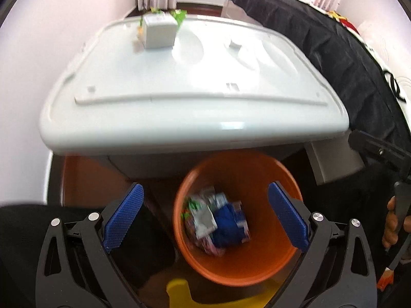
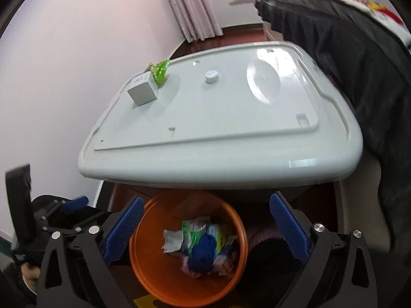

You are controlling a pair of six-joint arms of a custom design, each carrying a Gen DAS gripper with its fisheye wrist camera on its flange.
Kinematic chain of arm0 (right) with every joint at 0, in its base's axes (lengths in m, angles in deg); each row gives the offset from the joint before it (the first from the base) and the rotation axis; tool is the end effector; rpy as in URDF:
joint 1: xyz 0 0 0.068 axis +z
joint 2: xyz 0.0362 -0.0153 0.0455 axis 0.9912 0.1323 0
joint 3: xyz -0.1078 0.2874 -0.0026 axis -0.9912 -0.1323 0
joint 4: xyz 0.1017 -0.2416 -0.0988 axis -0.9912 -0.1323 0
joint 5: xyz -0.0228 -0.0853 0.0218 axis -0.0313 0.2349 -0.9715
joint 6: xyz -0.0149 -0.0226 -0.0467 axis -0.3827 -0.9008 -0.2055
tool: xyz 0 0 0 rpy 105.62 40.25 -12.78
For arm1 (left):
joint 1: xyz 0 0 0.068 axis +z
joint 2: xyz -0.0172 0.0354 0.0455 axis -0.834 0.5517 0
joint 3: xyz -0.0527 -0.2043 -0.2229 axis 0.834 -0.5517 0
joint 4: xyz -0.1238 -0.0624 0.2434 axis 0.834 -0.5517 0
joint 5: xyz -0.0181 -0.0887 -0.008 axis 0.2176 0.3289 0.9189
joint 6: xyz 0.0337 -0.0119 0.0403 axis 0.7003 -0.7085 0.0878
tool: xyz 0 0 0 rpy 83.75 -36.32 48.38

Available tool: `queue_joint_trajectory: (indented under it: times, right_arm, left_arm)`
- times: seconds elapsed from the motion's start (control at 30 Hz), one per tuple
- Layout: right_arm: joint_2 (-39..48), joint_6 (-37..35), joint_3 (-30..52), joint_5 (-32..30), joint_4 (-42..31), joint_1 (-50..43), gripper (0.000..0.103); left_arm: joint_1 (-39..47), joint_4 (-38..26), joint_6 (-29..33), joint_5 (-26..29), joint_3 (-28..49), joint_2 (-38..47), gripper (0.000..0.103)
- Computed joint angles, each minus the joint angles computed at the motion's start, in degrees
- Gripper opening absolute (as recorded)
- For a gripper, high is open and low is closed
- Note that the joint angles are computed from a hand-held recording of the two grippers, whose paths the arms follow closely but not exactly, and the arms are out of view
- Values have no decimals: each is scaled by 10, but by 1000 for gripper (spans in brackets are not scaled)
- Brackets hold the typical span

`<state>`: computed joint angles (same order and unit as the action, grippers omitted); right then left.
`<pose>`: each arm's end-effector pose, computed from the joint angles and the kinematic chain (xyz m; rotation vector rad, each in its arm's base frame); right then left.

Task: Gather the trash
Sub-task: 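Carry the cloth and carton over the orange bin and release both, then grasp the white bottle cap with the right gripper while the left grasps the white box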

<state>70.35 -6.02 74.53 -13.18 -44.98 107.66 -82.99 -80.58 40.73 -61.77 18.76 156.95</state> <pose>0.2207 0.0928 0.2261 0.6348 2.3923 0.1923 0.3710 -0.1952 0.1999 0.9162 2.5004 -0.4510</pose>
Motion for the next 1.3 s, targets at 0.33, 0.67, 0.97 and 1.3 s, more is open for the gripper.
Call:
queue_joint_trajectory:
  times: [0.33, 0.67, 0.97, 1.3]
  right_arm:
    - [153, -198, 137, -31, 69, -139, 97]
    - [373, -311, 307, -52, 132, -218, 97]
    - [491, -313, 430, -110, 90, -260, 85]
    - [561, -318, 517, -79, 29, -248, 55]
  left_arm:
    - [3, -36, -30, -37, 224, 101, 95]
    - [6, -15, -98, -93, 343, 204, 95]
    - [18, -70, -130, -62, 391, 237, 95]
    - [24, -92, -155, -20, 411, 251, 95]
